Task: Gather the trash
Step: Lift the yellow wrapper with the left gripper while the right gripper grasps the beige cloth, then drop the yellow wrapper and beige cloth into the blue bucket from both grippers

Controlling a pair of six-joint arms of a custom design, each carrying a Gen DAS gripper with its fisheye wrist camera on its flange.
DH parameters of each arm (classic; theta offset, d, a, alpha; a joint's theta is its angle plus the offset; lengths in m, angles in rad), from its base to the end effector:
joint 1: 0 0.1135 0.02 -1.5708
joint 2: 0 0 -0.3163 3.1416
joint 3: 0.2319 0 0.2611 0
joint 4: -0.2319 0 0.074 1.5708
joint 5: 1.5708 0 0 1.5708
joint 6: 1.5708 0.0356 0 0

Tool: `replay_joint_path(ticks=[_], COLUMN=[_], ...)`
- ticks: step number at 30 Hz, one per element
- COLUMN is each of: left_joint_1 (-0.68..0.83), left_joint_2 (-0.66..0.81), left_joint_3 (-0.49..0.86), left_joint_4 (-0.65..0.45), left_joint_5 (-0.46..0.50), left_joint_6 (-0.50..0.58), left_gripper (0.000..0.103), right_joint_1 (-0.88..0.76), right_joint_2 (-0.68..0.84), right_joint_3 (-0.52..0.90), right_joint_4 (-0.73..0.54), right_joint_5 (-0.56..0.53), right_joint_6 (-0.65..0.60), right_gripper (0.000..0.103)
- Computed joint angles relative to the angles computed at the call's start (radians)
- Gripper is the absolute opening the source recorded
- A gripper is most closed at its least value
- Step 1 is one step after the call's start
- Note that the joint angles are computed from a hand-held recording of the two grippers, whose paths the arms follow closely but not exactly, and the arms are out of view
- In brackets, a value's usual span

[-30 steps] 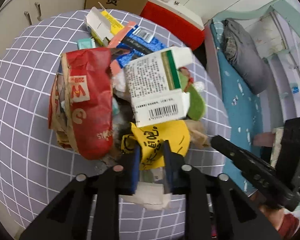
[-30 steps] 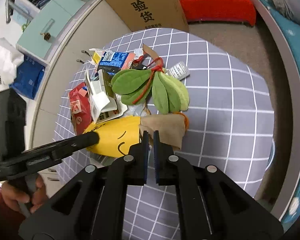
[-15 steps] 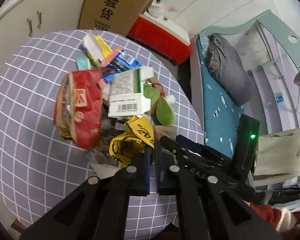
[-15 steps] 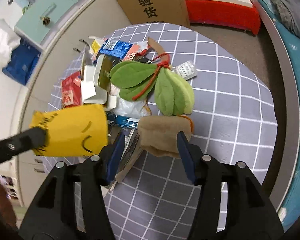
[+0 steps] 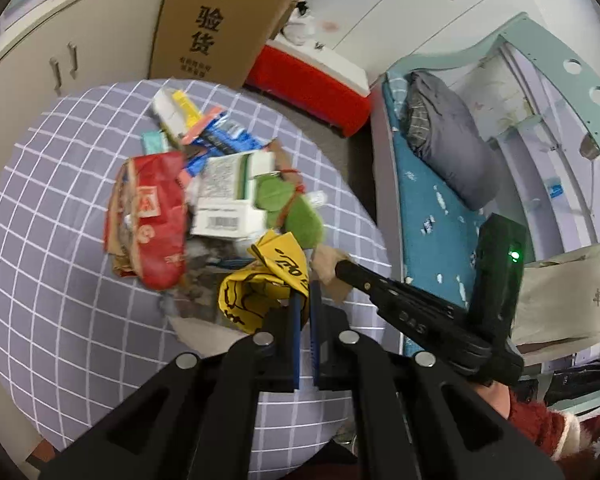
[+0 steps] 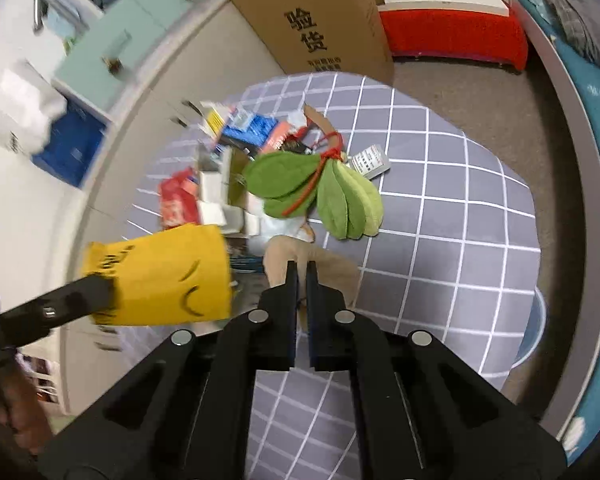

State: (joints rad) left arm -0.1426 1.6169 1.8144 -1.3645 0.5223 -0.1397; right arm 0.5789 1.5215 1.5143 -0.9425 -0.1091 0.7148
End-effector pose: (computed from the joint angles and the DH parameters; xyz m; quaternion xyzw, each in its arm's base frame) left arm 0.3075 -0.0621 0.4417 0.0532 0.9464 -0.2777 0.1562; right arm 0.2679 0.1797 0.3986 0.0479 0.9497 0.2253 0.2122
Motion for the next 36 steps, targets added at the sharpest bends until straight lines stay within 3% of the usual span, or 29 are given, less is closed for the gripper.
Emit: replay_joint_path(ticks=[5,11,16,20,23,29,32,33,34,36], left_joint_1=[-0.102,-0.322,-0.516,-0.652,-0.722,-0.79,-0.806,-0.812,-0.817,-0.83], left_joint_2=[0.007,0.07,0.178,0.302,0.392,0.574,0.657,0.683,0.693,0.742], left_joint_3=[0.059,0.125,0.16,0.209,0.254,0.353,0.417,0.437,0.438,0.479], left_joint_4=[0.004,0.053,0.112,0.139,0.144,0.133,0.111,0.102,0.103,0.081], left_joint_5=[-0.017,-0.078,-0.118,-0.149,-0.165,-0.184,-0.184,-0.182,-0.182,-0.179], left_joint_6=[-0.076,-0.196,-0.296,-0.358,-0.389,-0.423,-0.428,-0.432,-0.436,-0.437], left_gripper=[0.003,0.003,0.003,0.003,0.003,0.003,0.003,0.003,0.003,0.003], right_joint_1=[-0.101,-0.361,-0.736,-1.022,-1.171,-1.316,-1.355,-1.366,-1.375,-1.411], right_joint_2=[-0.132,-0.3,-0.394,-0.383,-0.334,-0.181,-0.123,-0.121,-0.122,-0.121], right_joint_3=[-0.059,-0.132,-0.262,-0.388,-0.484,-0.618,-0.64,-0.643,-0.645,-0.645], right_joint_4=[0.016,-0.092,-0.25,-0.328,-0.302,-0.178,-0.137,-0.138,-0.138,-0.149], right_joint_5=[-0.104,-0.221,-0.362,-0.426,-0.433,-0.442,-0.404,-0.394,-0.386,-0.364], right_joint_6=[0.044,-0.053,-0.295,-0.544,-0.686,-0.802,-0.844,-0.852,-0.858,-0.913], right_gripper=[0.004,0.004,0.004,0.004,0.006,0.009,0.026,0.043,0.052,0.052])
